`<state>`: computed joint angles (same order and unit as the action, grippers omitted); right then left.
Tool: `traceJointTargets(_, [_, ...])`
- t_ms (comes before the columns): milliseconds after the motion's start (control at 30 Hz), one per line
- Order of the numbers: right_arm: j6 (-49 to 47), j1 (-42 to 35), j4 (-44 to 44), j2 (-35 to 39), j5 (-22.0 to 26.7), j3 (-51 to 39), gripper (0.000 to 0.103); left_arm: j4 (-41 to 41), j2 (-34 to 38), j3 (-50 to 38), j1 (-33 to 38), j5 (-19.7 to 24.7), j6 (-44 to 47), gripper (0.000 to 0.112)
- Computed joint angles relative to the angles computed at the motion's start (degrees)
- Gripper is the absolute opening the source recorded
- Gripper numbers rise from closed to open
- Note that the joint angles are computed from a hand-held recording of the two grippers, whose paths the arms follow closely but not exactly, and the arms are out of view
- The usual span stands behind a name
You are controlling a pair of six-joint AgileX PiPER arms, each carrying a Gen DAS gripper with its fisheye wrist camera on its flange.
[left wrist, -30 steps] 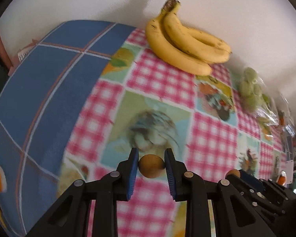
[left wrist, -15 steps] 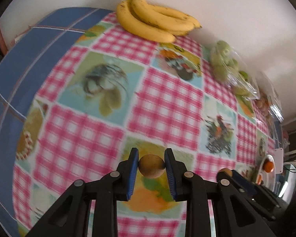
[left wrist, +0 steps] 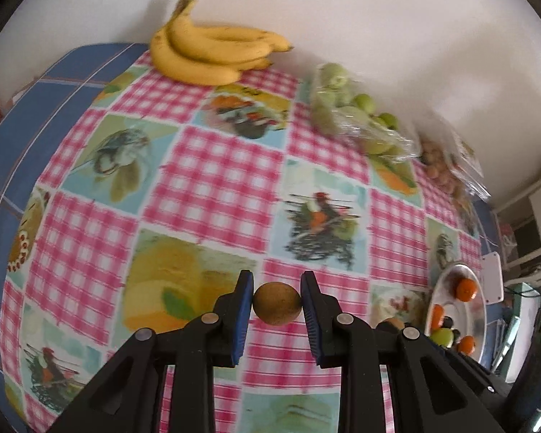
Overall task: Organize fruits
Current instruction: 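Carry both brown balls over the steel bowl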
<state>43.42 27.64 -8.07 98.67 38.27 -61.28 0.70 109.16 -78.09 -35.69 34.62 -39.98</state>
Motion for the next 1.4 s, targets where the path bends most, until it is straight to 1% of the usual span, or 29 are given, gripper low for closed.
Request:
traceJointTargets(67, [0.2,-1.0,0.1,-1.9,-0.3,1.8,0.027,2.1,-0.1,-0.6,-1.3,0.1,-2.3,0.029])
traceJointTargets(233, [1.2,-3.3,-1.2,-5.5,0.1,4.7,0.027,4.9,0.3,-3.2,-3.7,0.7,-4.2,0.029])
traceJointTargets(367, [0.6,-5.3,-1.1,-7.5,0.1,6.1,0.027,5.2,0.2,-3.9,-4.3,1.0,-4.7,0.029])
traceJointTargets(500, [0.5,-7.0,-2.1,-9.8,0.7,7.1,0.027,7.5,-0.9,-3.7,-5.3,1.1,-7.0,0.029])
traceJointTargets(833, [-3.1,-11.6,-0.4,-14.2,1.0,10.2,0.027,9.4,-1.0,-5.8,-8.0,1.6,-10.3,0.029])
traceJointTargets(1167, [-9.7,-20.1,4.8,-16.9,0.7,12.8,0.027,10.4,4.4,-14.4,-12.9,5.9,-9.6,0.029])
traceJointTargets(1400, [-16.0,-28.7,9.1,-18.5,0.9,14.8,0.027,8.8,9.6,-22.4,-16.8,8.9,-6.8,0.029])
